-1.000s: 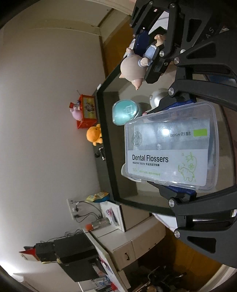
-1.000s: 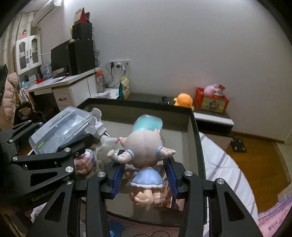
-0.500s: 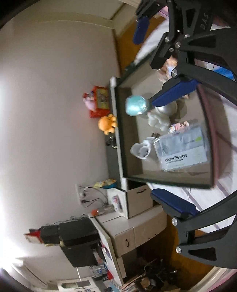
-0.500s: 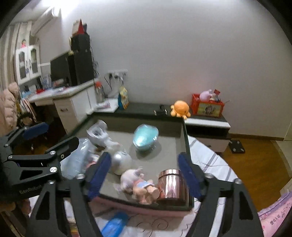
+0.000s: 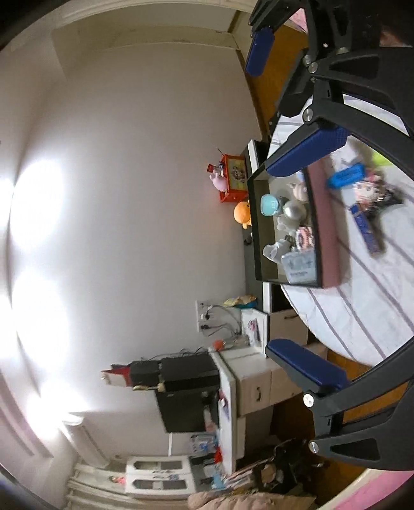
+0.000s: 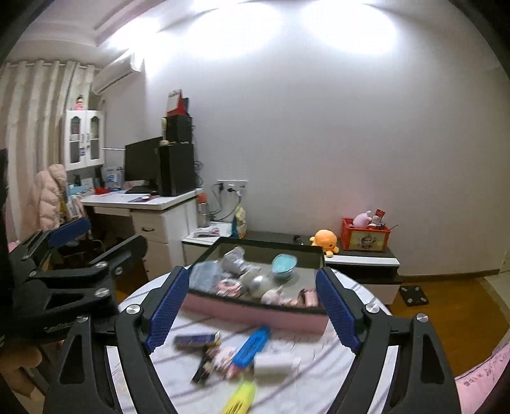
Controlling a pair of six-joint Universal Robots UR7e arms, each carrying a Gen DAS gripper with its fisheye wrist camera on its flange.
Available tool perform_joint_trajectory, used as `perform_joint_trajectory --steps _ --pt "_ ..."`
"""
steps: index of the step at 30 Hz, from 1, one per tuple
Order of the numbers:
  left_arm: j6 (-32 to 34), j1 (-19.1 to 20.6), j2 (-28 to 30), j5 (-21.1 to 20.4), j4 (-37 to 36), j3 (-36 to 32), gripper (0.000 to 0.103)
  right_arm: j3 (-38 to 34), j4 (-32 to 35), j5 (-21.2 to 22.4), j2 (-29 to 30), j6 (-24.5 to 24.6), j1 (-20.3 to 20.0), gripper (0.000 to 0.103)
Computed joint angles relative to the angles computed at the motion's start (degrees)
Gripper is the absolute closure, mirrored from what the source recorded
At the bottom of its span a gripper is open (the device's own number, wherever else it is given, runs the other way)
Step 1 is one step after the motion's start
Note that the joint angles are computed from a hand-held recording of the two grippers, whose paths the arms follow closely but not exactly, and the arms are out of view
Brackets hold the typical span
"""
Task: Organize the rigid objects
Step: 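Withdraw both tools from the box toward the remaining items, then grasp the yellow highlighter with the right tool while the left tool grasps the black keychain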
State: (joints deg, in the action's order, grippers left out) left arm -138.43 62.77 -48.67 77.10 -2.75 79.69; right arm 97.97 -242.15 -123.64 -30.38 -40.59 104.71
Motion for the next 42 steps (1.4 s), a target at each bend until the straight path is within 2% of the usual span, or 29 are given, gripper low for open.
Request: perform_joint_trajectory --steps 3,8,11,13,15,19,26,33,38,40,41,42 --pt "-0.89 -0.16 -3.56 -0.32 -2.85 5.95 0.0 3.32 -2.07 -0.31 0.25 2.24 0.91 0.019" --pt "-2.11 0.65 -7.21 1.25 -3.83 11.32 0.0 4.04 -10.64 -2.35 3.29 -1.28 2.71 0.015" --pt "-2.37 1.43 -7.97 3.23 -2.9 12.46 0.0 4.41 -14.3 -3.17 4.59 -2.71 3.35 0.012" --pt "-3.32 2.02 -7.78 3.82 -0.85 12.15 0.0 4.31 -16.58 -3.58 5.47 -3.18 3.31 0.0" --pt "-4.09 2.89 -7.44 4.81 1.19 11.91 0.0 4.9 -18.34 -3.36 6.15 -2.87 3.22 0.0" --pt "-2.91 3.59 -6.65 3.04 1.54 12.32 0.0 4.82 -18.53 -3.93 7.35 -2.39 2.51 0.0" --pt "-2.58 4.96 -4.56 0.99 3.41 10.23 0.0 4.38 -15.76 -5.89 8.31 0.03 0.82 0.0" --pt "-3.48 6.22 -1.26 -1.14 6.3 6.02 0.0 2.45 -7.64 -9.01 9.23 5.0 -2.04 0.0" --pt "-3.19 6.84 1.66 -2.22 9.34 2.8 0.0 1.1 0.85 -10.52 8.98 10.73 -4.08 0.0" --pt "-3.18 7.0 2.45 -2.57 10.07 1.97 0.0 -0.3 1.79 -11.16 9.45 10.62 -4.52 0.0" --pt "-3.27 7.02 3.09 -2.99 10.96 1.07 0.0 -1.01 2.23 -11.46 9.69 10.29 -4.72 0.004" --pt "-3.21 7.09 3.36 -3.05 11.29 0.72 0.0 -1.21 3.06 -11.03 9.58 10.38 -5.08 0.012"
